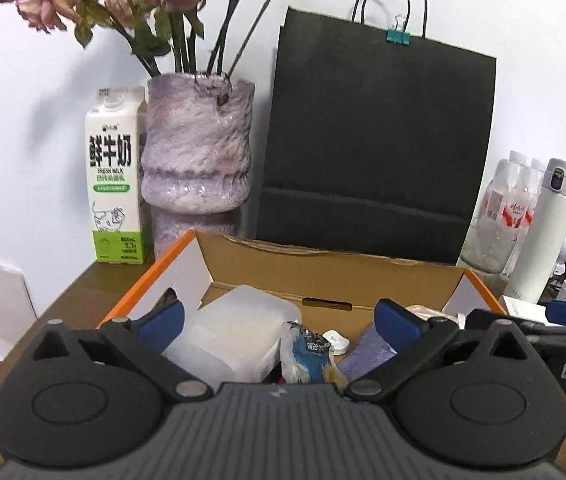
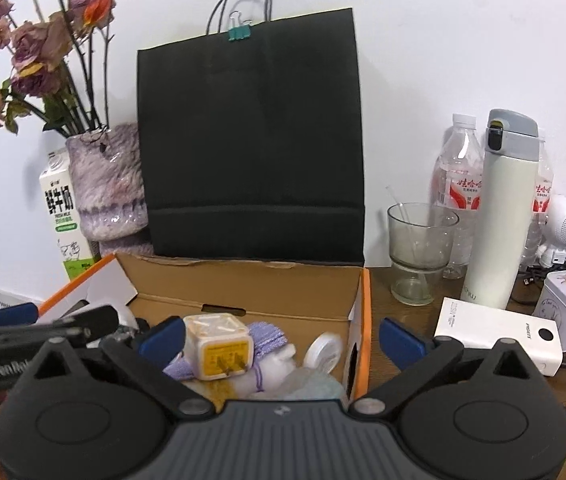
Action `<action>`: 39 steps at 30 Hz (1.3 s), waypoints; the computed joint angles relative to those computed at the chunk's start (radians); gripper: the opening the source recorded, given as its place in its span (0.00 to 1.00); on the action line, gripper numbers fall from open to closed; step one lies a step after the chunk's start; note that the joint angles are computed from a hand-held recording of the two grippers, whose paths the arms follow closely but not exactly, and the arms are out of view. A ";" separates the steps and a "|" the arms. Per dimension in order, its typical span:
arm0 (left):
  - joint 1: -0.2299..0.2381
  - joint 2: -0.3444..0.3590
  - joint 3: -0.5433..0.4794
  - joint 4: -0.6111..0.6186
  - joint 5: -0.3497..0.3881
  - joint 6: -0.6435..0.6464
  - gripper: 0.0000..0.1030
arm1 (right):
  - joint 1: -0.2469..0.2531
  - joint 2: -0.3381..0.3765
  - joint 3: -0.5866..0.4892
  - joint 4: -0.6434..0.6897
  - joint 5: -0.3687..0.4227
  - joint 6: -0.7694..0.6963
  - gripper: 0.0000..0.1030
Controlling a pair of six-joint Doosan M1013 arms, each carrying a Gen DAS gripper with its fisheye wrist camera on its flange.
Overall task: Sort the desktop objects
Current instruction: 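Carry the cap and lid into the box and open both grippers, then withdraw both grippers from the box toward the cable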
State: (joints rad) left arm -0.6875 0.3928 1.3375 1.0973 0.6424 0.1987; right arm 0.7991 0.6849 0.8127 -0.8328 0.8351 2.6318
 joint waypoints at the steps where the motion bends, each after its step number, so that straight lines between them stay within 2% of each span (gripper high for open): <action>1: -0.005 -0.004 0.006 0.024 0.010 -0.014 1.00 | 0.003 -0.001 0.002 -0.006 0.001 0.003 1.00; 10: -0.027 -0.078 0.114 0.125 0.040 -0.147 1.00 | 0.036 -0.053 0.087 -0.048 -0.038 0.058 1.00; 16: -0.033 -0.129 0.188 0.102 0.083 -0.184 1.00 | 0.068 -0.086 0.148 -0.021 -0.047 0.033 1.00; 20: -0.033 -0.157 0.231 0.062 0.108 -0.182 1.00 | 0.086 -0.088 0.158 0.052 -0.035 -0.029 1.00; 29: -0.029 -0.208 0.309 -0.020 0.109 -0.166 1.00 | 0.100 -0.062 0.134 0.202 -0.005 -0.073 1.00; 35: -0.028 -0.228 0.331 -0.011 0.094 -0.202 1.00 | 0.106 -0.004 0.043 0.227 0.075 -0.057 1.00; 39: -0.020 -0.223 0.324 -0.055 0.084 -0.160 1.00 | 0.104 0.043 -0.039 0.241 0.159 -0.059 1.00</action>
